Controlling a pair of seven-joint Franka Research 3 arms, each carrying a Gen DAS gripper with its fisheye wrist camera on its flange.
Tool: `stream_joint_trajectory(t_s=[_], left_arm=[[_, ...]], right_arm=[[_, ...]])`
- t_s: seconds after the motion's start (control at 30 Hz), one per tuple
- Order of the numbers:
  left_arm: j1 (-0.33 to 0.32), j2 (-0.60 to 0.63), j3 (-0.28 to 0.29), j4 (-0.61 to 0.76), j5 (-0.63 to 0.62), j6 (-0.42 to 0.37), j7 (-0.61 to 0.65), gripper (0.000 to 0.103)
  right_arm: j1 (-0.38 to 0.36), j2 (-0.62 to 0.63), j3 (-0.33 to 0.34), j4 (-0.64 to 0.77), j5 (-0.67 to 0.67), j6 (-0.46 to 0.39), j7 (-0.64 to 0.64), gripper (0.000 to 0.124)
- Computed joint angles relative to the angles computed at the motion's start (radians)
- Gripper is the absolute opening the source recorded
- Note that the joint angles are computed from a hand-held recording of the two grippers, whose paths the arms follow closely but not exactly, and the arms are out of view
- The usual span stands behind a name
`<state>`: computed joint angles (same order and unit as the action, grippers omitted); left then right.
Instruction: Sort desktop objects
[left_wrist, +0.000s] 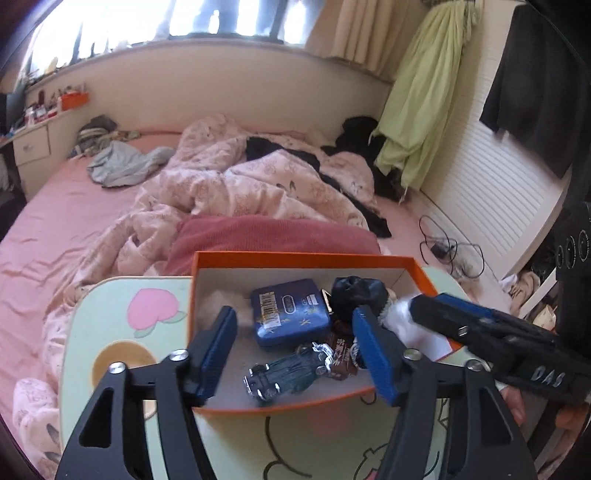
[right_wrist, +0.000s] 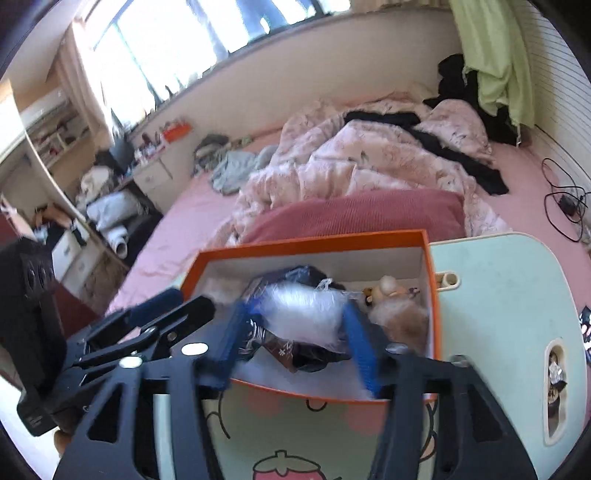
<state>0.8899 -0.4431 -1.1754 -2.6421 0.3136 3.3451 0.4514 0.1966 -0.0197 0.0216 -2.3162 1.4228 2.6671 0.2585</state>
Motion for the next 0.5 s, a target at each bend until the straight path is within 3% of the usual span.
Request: stream_joint_trajectory(t_s=[0.07,0.2,0.33,0.5], left_arm=[[-0.041,-0.053,0.026,-0.024,-0.011,-0.013,-0.016,0.076],[-0.161,-0.108,0.112,-0.078,-0.008,-0.026,-0.059,0.092],[-0.274,-0.136,0.175,-0.119,0.004,-0.049,-0.087,0.097],[-0.394,-0.131,0.21,-0.149,0.043,-0.148,-0.146,0.1]], right_arm=[[0.003,-0.033,0.001,-0.025,0.073,0.025,-0.07,0.072],[0.01,-0.078,-0.007,-0.058,0.096,0.034,-0.107,0.072],[0.018,-0.139,-0.013,-0.124,0.112,0.04,-0.138,0.072],[0.049,-0.198,0.006,-0.231,0.086,0.159,-0.166,0.072]])
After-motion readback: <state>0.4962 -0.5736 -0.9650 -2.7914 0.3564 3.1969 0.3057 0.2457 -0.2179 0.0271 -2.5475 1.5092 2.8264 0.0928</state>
